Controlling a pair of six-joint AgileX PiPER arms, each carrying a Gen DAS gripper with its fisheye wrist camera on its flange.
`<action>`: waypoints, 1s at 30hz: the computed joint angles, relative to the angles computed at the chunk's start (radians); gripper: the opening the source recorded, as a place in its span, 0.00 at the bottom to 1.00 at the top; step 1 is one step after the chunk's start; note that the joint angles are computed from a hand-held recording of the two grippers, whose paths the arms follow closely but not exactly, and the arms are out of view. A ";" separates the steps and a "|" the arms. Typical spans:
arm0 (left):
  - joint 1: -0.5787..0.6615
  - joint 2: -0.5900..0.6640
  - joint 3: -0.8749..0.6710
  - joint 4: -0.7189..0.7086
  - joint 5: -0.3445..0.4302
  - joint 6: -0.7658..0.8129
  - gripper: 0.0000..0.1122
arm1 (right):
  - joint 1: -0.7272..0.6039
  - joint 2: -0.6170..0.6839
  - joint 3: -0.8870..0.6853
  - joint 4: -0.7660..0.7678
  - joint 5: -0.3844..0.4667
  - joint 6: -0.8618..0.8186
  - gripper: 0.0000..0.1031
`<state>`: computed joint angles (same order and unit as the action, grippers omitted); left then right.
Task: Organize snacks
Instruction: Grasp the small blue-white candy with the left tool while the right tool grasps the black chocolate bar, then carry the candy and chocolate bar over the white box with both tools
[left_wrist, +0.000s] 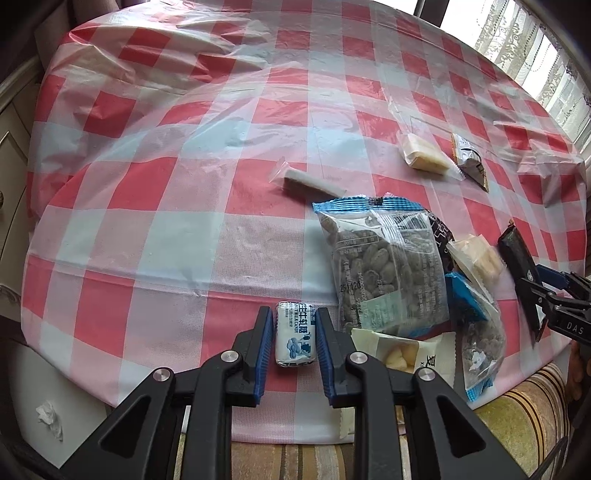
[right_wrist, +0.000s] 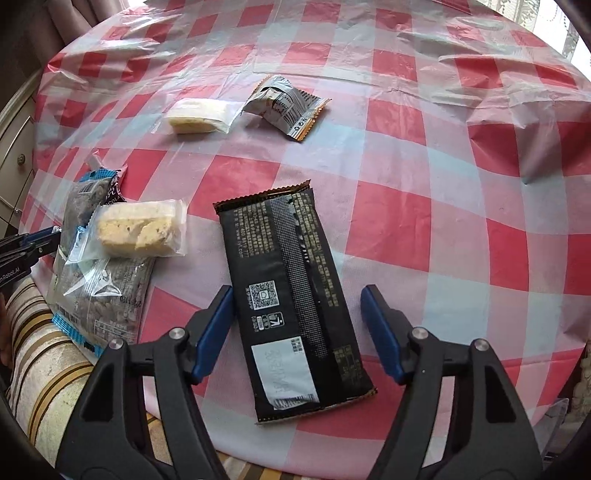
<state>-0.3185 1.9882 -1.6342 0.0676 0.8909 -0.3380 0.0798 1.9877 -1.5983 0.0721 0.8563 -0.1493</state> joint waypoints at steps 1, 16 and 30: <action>-0.001 0.001 -0.001 0.003 0.003 -0.001 0.25 | 0.002 -0.001 0.003 -0.007 -0.005 0.007 0.61; -0.034 -0.062 0.046 0.116 -0.012 -0.106 0.19 | -0.106 -0.206 0.263 0.249 -0.118 -0.147 0.53; -0.286 -0.066 -0.118 0.138 0.028 -0.097 0.19 | -0.440 -0.539 0.589 0.568 -0.135 -0.378 0.53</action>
